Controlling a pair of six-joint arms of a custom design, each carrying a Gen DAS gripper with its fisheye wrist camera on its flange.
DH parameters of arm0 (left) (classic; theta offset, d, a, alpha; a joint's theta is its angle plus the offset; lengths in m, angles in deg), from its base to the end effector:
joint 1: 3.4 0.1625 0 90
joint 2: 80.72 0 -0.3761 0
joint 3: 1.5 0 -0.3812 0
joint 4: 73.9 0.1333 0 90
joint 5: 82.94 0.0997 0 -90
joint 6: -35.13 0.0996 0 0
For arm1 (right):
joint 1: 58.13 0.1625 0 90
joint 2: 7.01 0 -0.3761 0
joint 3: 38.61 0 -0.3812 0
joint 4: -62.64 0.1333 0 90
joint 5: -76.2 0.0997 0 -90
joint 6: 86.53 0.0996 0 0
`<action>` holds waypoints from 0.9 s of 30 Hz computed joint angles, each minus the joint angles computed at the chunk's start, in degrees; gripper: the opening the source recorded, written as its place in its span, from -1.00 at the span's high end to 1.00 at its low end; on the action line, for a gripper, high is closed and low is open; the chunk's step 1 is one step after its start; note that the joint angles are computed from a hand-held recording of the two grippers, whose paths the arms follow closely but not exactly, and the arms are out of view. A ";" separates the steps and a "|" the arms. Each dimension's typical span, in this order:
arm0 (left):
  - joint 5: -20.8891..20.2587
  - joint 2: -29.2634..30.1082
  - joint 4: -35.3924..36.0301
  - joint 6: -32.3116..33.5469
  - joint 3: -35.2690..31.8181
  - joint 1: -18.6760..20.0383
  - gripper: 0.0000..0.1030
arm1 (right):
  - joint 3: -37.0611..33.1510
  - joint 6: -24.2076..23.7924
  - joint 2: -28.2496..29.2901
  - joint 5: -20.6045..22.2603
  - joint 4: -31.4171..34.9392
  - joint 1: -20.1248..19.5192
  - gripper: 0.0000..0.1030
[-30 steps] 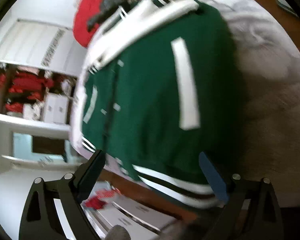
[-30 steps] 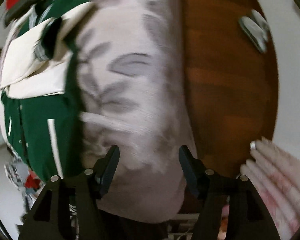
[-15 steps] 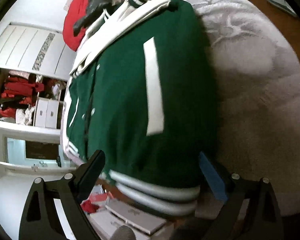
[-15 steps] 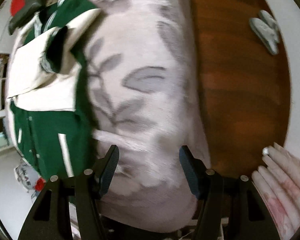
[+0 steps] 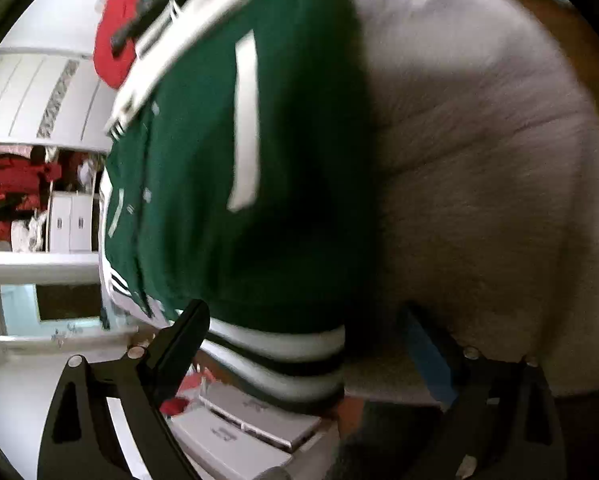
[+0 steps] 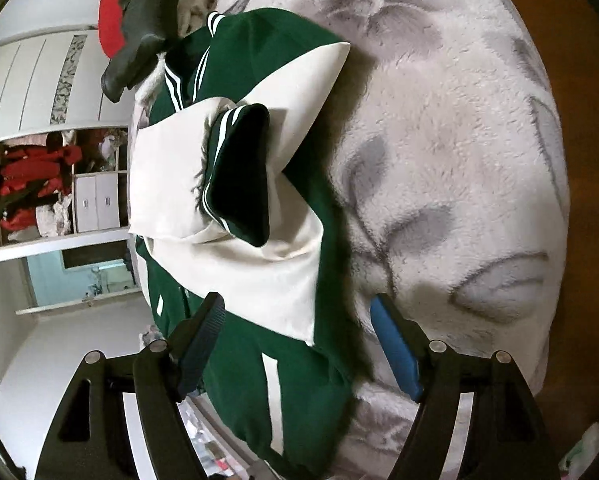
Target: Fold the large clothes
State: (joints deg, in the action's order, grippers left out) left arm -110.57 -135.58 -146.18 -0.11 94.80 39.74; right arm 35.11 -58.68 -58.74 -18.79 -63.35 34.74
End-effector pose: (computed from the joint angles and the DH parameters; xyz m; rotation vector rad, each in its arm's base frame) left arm -0.2233 -0.5129 0.1085 0.7588 1.6445 0.0524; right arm 0.1599 -0.7000 0.2429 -0.6859 -3.0198 0.4024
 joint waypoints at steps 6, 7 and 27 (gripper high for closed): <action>-1.36 -1.78 -3.52 0.99 -3.27 1.27 -0.70 | 3.13 0.75 -2.87 1.20 0.58 -1.12 -0.51; -1.15 -2.94 -5.66 2.70 -3.01 1.27 -0.64 | 3.14 0.31 -2.74 1.69 0.25 -1.36 -0.56; 3.02 -8.29 -25.70 20.87 -4.02 3.24 0.70 | -16.75 4.79 15.57 9.35 -6.92 -4.14 -0.74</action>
State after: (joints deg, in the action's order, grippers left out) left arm -107.55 -143.88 -171.88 20.76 90.78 42.98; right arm 18.36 -53.89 -43.17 -9.44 -70.27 30.59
